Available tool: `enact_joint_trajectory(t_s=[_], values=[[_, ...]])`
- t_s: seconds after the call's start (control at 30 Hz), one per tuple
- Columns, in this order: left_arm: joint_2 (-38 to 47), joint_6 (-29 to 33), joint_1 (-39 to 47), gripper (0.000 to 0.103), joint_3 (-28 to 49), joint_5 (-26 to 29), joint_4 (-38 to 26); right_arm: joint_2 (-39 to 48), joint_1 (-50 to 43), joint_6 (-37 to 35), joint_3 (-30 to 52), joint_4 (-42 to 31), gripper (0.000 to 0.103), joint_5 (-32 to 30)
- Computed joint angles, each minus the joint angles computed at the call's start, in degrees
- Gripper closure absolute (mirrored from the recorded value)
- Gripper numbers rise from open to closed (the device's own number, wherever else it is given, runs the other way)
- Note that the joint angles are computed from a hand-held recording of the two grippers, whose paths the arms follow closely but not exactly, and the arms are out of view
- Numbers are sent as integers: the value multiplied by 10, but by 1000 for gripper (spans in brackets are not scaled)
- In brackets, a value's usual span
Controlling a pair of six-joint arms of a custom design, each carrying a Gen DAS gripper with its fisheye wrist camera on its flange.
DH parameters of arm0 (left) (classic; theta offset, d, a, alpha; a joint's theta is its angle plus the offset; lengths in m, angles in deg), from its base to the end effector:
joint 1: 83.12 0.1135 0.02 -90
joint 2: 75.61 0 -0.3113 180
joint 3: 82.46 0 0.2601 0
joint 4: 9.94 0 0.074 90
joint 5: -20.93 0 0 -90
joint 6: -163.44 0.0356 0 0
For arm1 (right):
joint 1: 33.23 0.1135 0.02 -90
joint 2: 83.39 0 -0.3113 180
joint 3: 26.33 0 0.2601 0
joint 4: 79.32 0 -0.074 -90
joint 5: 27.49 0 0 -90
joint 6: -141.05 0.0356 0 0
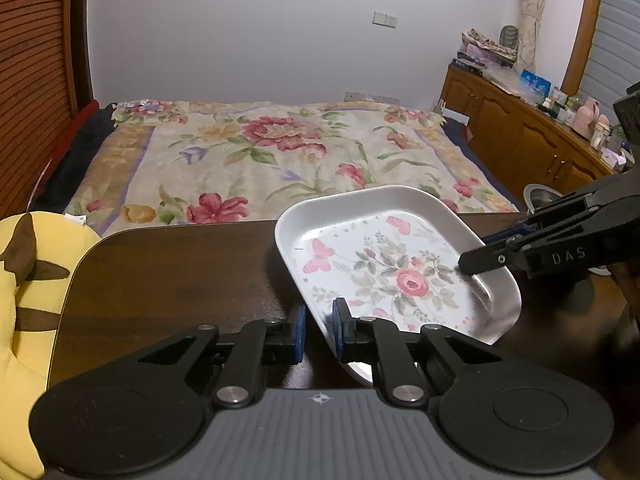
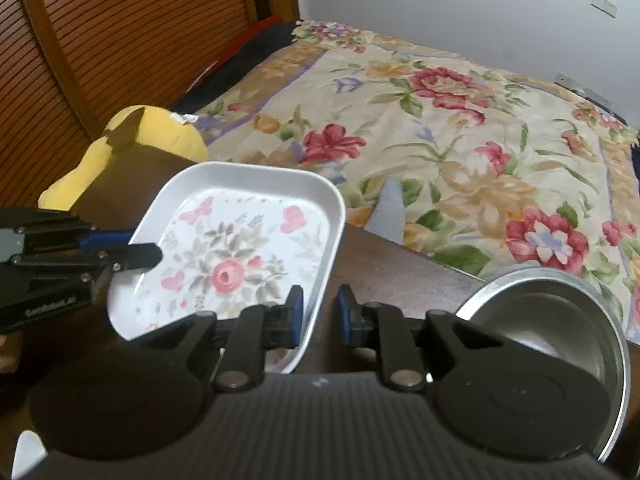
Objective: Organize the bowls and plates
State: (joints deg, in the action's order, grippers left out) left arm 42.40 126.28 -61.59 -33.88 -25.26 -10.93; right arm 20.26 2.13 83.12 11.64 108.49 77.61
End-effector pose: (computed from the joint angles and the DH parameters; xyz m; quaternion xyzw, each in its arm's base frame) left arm 0.2797 0.0839 0.0509 0.3078 0.8633 -0.1975 0.3479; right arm 0.2160 0.1419 0.0872 0.0090 0.9533 0.0472 0.2983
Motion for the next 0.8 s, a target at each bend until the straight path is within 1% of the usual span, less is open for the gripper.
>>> enact_joint_trajectory(t_s=[0.13, 0.3, 0.43, 0.53, 0.8], values=[[-2, -2, 4, 90, -1, -4, -4, -2, 9, 1, 7, -16, 87, 0], [-18, 6, 17, 90, 7, -2, -44, -14, 17, 11, 0, -13, 91, -5], [-46, 29, 39, 90, 2, 15, -76, -39, 33, 25, -10, -18, 92, 2], [-71, 52, 59, 90, 2, 30, -112, -60, 51, 40, -12, -31, 92, 15], [-127, 124, 116, 90, 0, 69, -206, -111, 113, 82, -3, -93, 92, 68]])
